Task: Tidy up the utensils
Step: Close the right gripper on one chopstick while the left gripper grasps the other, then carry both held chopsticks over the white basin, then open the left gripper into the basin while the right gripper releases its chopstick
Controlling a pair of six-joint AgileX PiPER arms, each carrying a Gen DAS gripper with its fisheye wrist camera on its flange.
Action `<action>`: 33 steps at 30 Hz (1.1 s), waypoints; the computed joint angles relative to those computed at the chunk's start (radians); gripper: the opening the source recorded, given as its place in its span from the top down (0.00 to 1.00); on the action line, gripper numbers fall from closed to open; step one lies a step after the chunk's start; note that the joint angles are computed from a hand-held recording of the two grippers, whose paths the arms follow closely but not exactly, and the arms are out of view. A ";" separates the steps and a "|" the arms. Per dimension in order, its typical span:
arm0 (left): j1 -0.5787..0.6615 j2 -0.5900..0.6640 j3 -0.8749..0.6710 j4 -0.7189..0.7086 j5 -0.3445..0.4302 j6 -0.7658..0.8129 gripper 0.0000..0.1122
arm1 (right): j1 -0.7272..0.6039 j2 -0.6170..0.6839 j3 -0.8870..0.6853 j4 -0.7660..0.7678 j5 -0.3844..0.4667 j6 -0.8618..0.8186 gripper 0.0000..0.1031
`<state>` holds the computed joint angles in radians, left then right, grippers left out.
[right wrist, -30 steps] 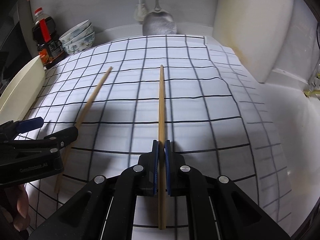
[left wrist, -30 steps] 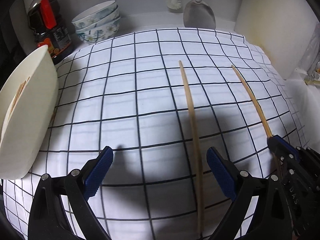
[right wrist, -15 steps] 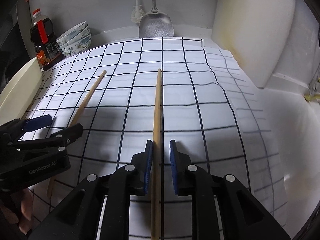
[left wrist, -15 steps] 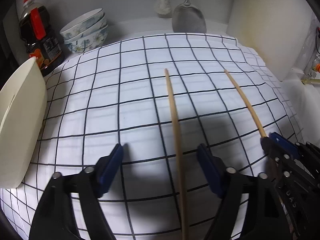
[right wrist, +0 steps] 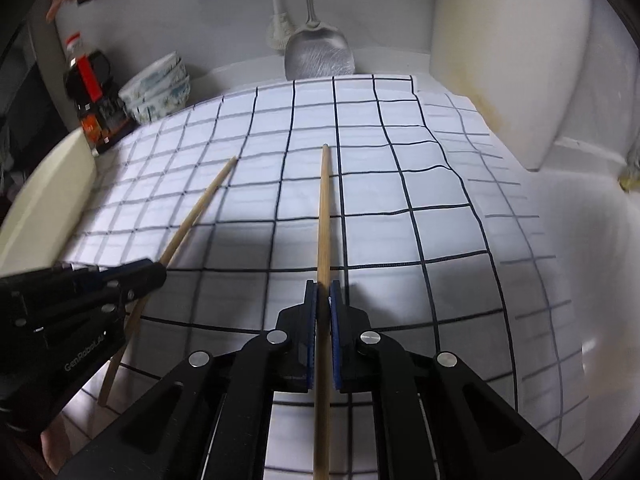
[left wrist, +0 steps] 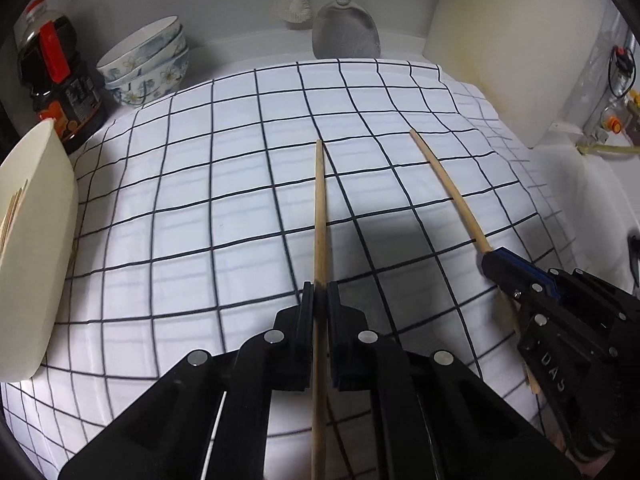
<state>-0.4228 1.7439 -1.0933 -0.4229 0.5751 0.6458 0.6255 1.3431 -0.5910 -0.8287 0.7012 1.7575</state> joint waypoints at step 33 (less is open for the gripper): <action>0.649 0.469 -1.018 0.086 0.511 -0.022 0.93 | 0.025 1.035 -1.797 0.567 0.327 -0.836 0.94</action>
<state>0.2259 2.2124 -2.1116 -0.3365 1.0860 0.6242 0.6504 2.3779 -2.3879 -0.2615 1.0283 0.9219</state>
